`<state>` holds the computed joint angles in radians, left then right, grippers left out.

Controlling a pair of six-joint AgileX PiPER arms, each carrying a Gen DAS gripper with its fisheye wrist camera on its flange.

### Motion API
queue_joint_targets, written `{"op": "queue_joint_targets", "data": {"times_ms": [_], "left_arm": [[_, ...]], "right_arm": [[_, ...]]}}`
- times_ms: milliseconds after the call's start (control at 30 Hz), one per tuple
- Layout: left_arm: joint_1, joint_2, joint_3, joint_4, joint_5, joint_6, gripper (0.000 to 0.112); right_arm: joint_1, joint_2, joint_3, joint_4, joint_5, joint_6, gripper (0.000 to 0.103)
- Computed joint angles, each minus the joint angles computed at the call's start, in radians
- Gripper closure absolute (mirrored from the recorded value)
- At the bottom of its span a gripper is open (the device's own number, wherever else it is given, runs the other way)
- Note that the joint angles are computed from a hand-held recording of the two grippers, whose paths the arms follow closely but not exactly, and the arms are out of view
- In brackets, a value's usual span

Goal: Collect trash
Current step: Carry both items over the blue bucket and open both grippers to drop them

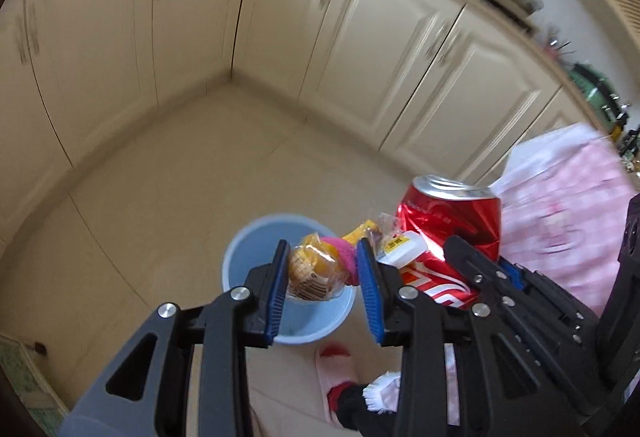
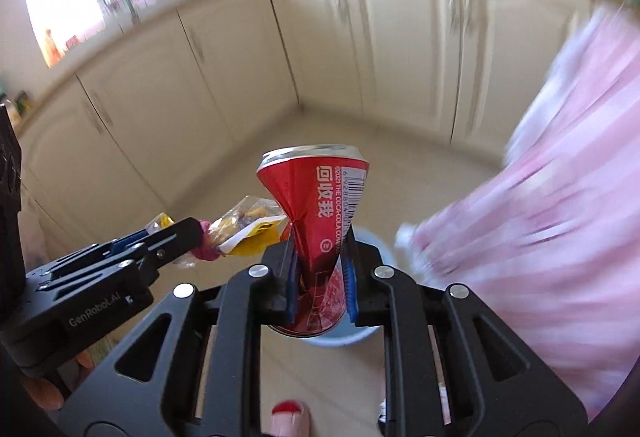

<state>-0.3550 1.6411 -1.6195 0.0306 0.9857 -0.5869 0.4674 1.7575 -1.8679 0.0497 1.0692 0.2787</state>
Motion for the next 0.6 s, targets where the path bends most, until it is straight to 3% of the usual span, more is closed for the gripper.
{"op": "queue_joint_targets", "data": {"times_ms": [167, 367, 500, 600], "left_arm": [[0.081, 0.223, 0.018, -0.128, -0.046, 0.103, 0.079], [0.134, 0.429, -0.027, -0.221, -0.065, 0.160, 0.076], [0.160, 0.517, -0.070, -0.283, -0.029, 0.173, 0.069], [0.185, 0.526, -0.040, -0.325, -0.025, 0.194, 0.063]], "right_arm": [[-0.031, 0.266, -0.063, 0.068, 0.040, -0.008, 0.085], [-0.034, 0.478, -0.187, 0.090, 0.093, -0.007, 0.085], [-0.026, 0.555, -0.250, 0.094, 0.108, -0.008, 0.085], [-0.014, 0.565, -0.212, 0.092, 0.080, 0.010, 0.085]]}}
